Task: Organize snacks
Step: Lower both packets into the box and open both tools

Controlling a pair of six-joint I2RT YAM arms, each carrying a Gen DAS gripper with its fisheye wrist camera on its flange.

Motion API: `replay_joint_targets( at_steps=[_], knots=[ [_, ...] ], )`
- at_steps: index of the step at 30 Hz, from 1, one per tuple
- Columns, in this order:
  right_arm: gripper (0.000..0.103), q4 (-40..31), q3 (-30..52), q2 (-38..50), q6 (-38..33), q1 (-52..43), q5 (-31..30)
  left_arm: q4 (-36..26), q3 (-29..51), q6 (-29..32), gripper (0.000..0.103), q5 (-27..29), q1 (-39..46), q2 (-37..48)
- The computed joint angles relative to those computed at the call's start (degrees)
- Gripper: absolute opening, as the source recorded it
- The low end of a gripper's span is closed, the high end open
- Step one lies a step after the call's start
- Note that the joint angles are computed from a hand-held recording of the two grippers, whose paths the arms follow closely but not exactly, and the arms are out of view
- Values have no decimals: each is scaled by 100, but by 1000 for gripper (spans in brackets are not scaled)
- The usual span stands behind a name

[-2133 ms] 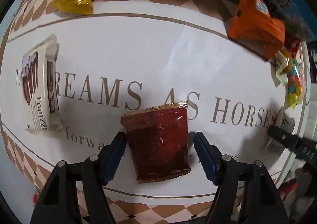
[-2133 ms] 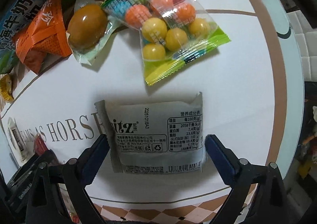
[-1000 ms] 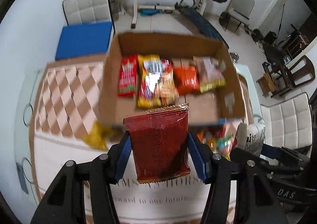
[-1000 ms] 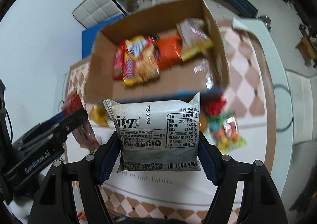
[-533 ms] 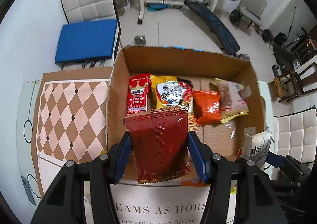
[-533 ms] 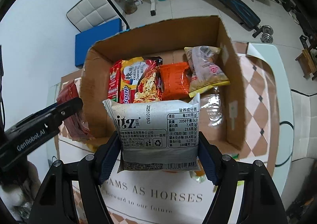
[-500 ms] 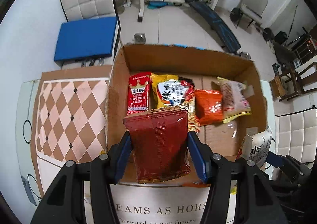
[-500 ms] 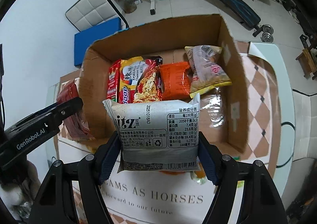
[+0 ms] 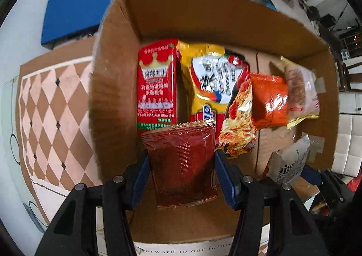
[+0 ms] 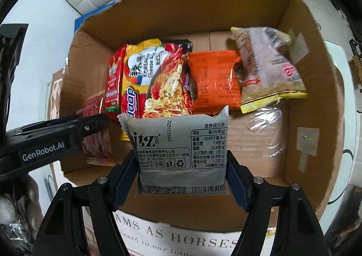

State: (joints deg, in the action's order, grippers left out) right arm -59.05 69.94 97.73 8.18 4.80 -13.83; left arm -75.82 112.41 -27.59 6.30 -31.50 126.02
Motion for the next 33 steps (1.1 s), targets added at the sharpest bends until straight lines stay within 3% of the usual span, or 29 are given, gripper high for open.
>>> replay_joint_targets(
  at_steps=[4, 7, 8, 12, 24, 27, 29, 33],
  knots=[
    [78, 76, 10, 289, -30, 106, -38, -32, -68, 50, 54, 187, 2, 125],
    [92, -93, 146, 577, -81, 193, 80, -144, 17, 60, 56, 230, -49, 248],
    [93, -60, 127, 594, -68, 189, 79, -170, 57, 71, 57, 197, -71, 275],
    [93, -72, 148, 609, -46, 190, 154, -113, 56, 12, 85, 276, -37, 245],
    [95, -392, 248, 138, -133, 119, 606, -137, -39, -131, 85, 136, -69, -230],
    [95, -448, 305, -67, -117, 182, 773, -16, -231, -279, 86, -145, -189, -581],
    [95, -506, 343, -212, -62, 158, 809, 124, -394, -330, 96, -286, -266, -837],
    [95, -574, 231, -736, 13, 122, 992, 274, -677, -472, 96, -649, -441, -1370]
  ],
)
